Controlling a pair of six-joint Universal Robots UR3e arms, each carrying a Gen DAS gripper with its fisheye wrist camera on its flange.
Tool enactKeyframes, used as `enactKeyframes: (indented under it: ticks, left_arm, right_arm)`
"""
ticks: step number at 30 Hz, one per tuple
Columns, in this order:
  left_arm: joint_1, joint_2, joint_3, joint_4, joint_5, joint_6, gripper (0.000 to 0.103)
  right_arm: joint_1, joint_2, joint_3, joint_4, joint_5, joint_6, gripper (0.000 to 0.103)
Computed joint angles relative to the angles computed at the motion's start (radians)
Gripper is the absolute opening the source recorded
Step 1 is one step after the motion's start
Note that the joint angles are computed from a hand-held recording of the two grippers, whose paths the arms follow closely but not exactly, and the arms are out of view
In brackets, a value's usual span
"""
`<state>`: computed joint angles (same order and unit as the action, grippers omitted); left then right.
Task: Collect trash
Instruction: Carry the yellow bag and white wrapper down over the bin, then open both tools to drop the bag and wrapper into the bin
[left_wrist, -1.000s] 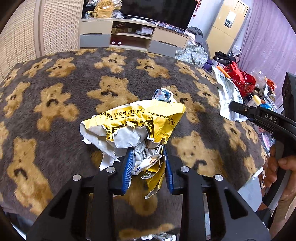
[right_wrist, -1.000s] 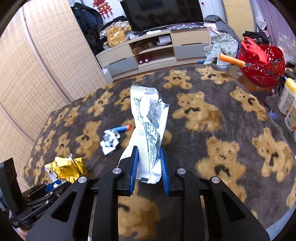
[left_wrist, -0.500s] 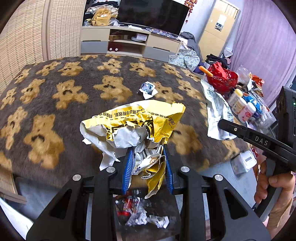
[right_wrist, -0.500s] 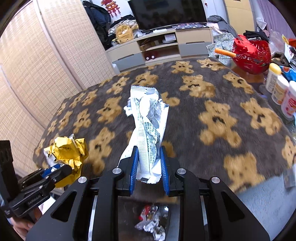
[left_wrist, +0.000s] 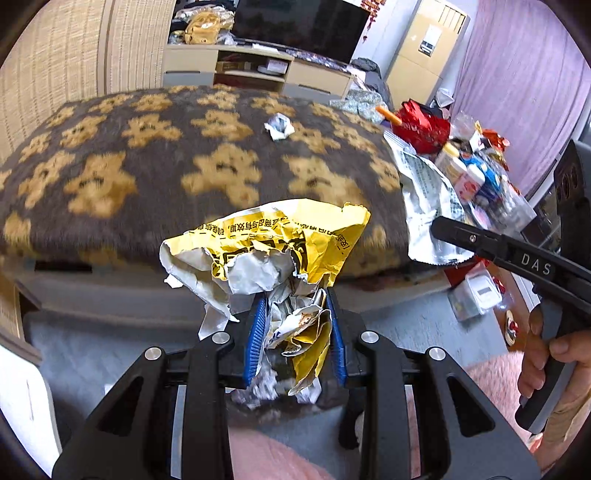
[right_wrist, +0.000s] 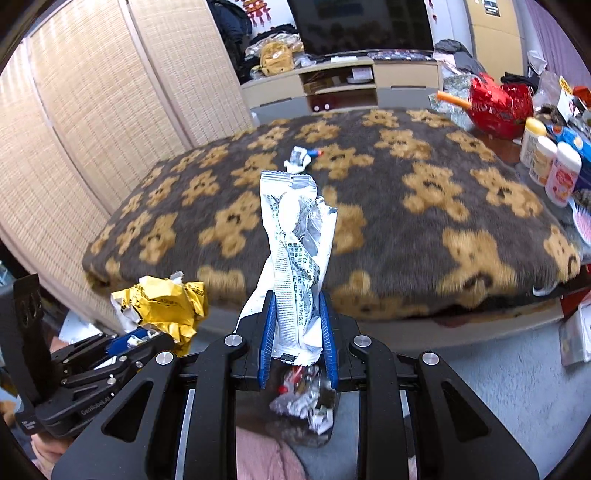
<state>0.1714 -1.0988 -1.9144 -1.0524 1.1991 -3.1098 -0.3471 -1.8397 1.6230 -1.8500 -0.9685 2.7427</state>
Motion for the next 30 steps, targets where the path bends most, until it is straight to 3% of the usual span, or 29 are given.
enactKeyframes:
  ticks: [8, 14, 30]
  left_arm:
    - [-0.033, 0.095, -0.197, 0.023, 0.023, 0.001, 0.029]
    - [-0.057, 0.058, -0.301, 0.094, 0.044, 0.001, 0.029]
    - [-0.102, -0.189, -0.355, 0.269, 0.088, -0.007, 0.03]
  right_arm:
    - [-0.05, -0.14, 0.219, 0.042, -0.027, -0.084, 0.024]
    - [-0.028, -0.143, 0.341, -0.004, -0.093, -0.075, 0.024]
    - [0.156, 0.149, 0.41, -0.277, -0.183, 0.093, 0.025]
